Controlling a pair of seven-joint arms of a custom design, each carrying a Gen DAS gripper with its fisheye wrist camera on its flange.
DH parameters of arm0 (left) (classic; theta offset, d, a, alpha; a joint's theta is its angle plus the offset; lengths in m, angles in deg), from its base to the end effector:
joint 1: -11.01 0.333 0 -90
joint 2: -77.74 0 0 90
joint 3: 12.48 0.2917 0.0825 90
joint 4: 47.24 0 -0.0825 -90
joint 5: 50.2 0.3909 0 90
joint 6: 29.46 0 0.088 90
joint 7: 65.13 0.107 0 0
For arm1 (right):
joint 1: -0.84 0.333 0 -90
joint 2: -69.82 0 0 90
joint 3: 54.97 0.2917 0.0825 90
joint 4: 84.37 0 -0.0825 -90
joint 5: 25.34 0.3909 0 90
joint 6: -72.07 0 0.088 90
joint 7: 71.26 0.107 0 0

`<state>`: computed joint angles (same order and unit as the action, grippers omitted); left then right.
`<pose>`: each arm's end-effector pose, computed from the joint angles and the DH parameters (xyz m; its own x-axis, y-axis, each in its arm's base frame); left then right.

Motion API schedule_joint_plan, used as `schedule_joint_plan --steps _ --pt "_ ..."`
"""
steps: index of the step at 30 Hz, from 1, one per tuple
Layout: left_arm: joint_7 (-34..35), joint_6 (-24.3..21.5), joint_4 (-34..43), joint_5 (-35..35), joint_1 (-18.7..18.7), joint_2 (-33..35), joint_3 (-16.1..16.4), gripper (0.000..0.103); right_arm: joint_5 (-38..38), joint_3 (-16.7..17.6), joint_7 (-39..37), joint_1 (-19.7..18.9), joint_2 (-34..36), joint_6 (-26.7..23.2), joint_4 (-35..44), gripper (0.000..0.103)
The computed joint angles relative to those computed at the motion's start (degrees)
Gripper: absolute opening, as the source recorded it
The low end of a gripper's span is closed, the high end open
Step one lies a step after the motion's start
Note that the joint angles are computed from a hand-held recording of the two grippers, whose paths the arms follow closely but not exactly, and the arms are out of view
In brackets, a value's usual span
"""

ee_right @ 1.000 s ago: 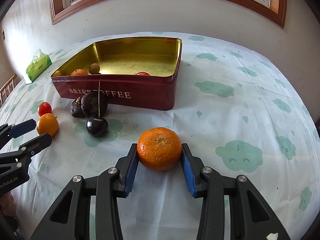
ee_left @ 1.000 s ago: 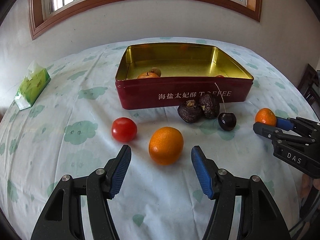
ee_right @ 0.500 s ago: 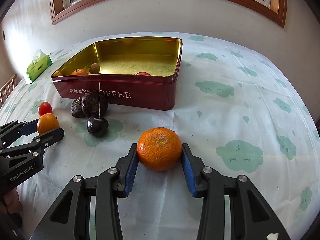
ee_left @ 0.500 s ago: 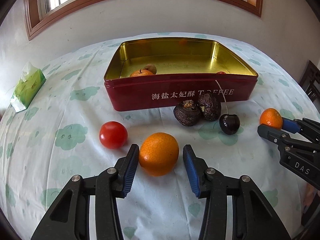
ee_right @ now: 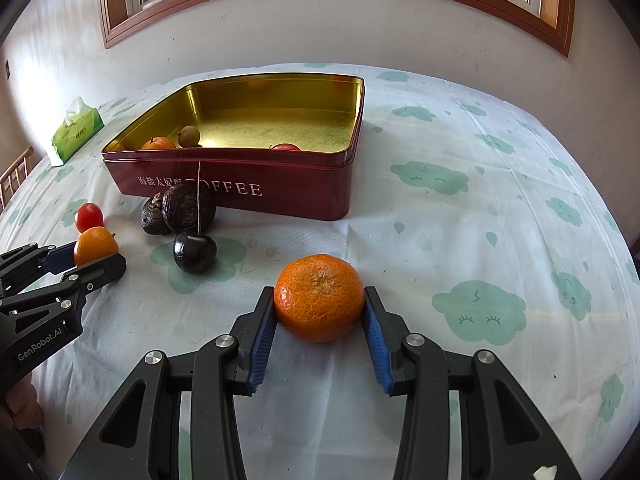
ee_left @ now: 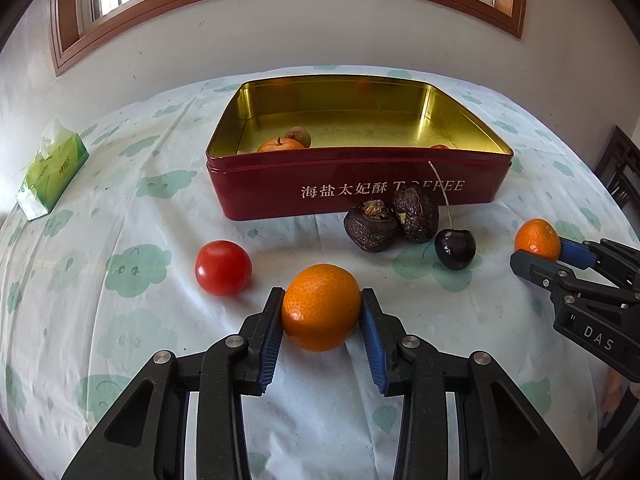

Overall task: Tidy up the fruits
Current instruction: 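Close the left tool on the other mandarin while the right tool holds its mandarin, then carry both mandarins in the left and right tools over the tin box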

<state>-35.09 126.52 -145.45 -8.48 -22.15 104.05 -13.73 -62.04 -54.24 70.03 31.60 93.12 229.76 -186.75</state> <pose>0.5628 -0.4131 0.3516 -0.1465 -0.9890 0.0208 -0.7643 0.0998 -0.6371 0.5705 0.3771 0.3568 0.1791 -0.9838 0.0015 -0.7750 -0.1420 -0.6157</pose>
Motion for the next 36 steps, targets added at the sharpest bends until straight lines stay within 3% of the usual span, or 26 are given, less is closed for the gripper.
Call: schedule_joint_plan --steps 25,36 --pt "0.1 0.9 -0.5 -0.6 0.1 -0.2 0.2 0.037 -0.8 -0.2 0.8 0.3 0.0 -0.5 0.1 0.039" --pt "-4.8 1.6 -1.8 2.9 -0.9 -1.3 1.6 0.037 -0.2 0.2 1.2 -0.2 -0.6 0.2 -0.7 0.038"
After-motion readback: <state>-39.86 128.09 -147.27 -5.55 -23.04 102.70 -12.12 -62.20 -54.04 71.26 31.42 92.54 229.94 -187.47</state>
